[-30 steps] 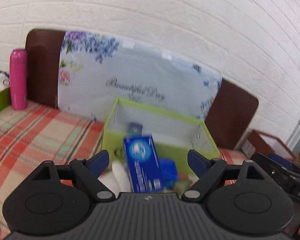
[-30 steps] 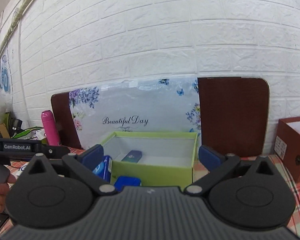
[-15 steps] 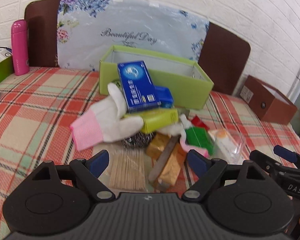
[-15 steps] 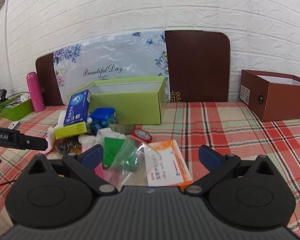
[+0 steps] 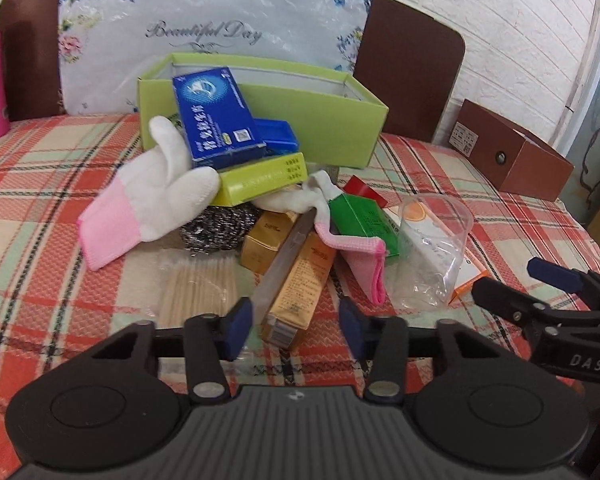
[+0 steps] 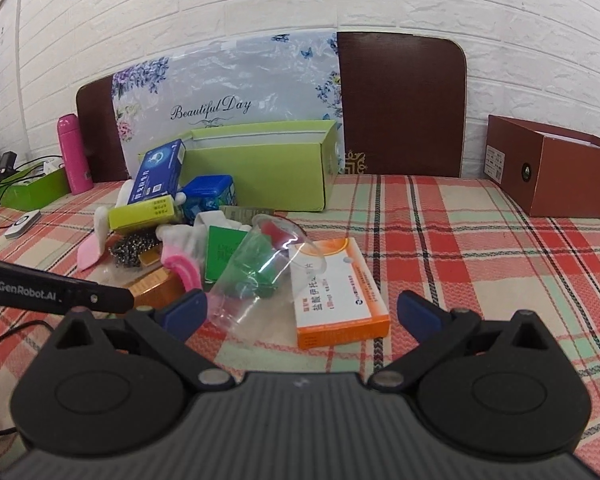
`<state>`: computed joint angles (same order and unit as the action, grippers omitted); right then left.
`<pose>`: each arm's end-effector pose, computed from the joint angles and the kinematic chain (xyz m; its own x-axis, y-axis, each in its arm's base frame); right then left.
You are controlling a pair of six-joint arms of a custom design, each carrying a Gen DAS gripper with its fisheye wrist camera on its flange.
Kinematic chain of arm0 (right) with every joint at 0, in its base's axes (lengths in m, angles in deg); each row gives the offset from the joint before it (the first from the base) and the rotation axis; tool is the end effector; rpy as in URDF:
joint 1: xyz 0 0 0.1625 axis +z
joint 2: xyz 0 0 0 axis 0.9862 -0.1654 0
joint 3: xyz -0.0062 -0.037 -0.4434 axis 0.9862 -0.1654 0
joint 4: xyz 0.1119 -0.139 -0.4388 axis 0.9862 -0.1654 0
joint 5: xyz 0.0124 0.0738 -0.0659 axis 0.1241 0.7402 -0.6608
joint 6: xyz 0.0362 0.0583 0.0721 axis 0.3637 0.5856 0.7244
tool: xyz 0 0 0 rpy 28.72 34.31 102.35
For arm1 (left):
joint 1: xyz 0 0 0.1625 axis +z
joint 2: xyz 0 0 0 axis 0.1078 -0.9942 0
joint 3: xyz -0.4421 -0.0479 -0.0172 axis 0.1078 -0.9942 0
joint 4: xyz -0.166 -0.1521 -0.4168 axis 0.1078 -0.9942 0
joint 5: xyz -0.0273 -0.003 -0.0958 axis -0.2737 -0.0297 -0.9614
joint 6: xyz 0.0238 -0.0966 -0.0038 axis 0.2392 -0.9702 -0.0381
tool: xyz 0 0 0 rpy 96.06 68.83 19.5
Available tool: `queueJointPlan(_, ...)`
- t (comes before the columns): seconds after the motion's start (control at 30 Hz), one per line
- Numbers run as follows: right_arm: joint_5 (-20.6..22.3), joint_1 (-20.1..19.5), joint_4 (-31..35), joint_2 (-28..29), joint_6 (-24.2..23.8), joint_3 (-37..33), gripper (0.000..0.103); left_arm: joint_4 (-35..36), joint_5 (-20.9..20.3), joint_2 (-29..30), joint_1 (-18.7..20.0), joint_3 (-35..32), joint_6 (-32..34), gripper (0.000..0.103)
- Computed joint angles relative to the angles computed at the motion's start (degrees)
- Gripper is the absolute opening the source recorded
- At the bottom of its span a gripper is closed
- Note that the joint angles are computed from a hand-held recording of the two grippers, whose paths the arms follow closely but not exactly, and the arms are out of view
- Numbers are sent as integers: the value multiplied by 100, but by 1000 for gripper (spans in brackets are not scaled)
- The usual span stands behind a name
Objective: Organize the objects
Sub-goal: 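Grasp the gold box with the left tool while the right tool grasps the clear cup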
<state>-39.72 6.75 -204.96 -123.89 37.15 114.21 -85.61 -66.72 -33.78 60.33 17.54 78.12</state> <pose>0.0605 -0.6535 0.1031 -0.7414 0.2330 0.6292 -0.4908 0.4511 -0.7454 -0.1735 -0.8000 0.0077 -0.6972 0.5887 -0.4091 0.7142 0.6203 -0.3243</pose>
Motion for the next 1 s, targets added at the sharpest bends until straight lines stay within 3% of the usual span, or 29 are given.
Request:
queueJointPlan(0.13,9,-16,3,-58,265,32,102,-107,66,191,-39,-155,245,41)
queueJointPlan(0.27,11,17,495,-30,562,-125,92,110,53,306,-43,-316,200,41)
queueJointPlan(0.33,24,44,642,80,540,-301,86,366,50,337,-31,-378,168,28)
queueJointPlan(0.43,31,65,898,211,664,-584,84,268,75,320,-34,-293,354,24)
queueJointPlan(0.5,67,48,1126,282,778,-776,66,496,-10,233,-13,-279,285,24)
queueJointPlan(0.53,57,43,1343,257,831,-815,49,629,-34,168,-2,-254,248,24)
queueJointPlan(0.67,453,21,1413,-61,327,-393,48,802,61,-182,33,80,288,24)
queueJointPlan(0.77,912,-55,1835,-518,52,129,48,819,94,-338,74,235,172,24)
queueJointPlan(0.87,698,-3,1803,-523,52,201,56,782,-13,-285,91,170,-63,30)
queueJointPlan(1.0,414,10,1879,-343,412,22,57,663,40,-120,47,14,-259,33)
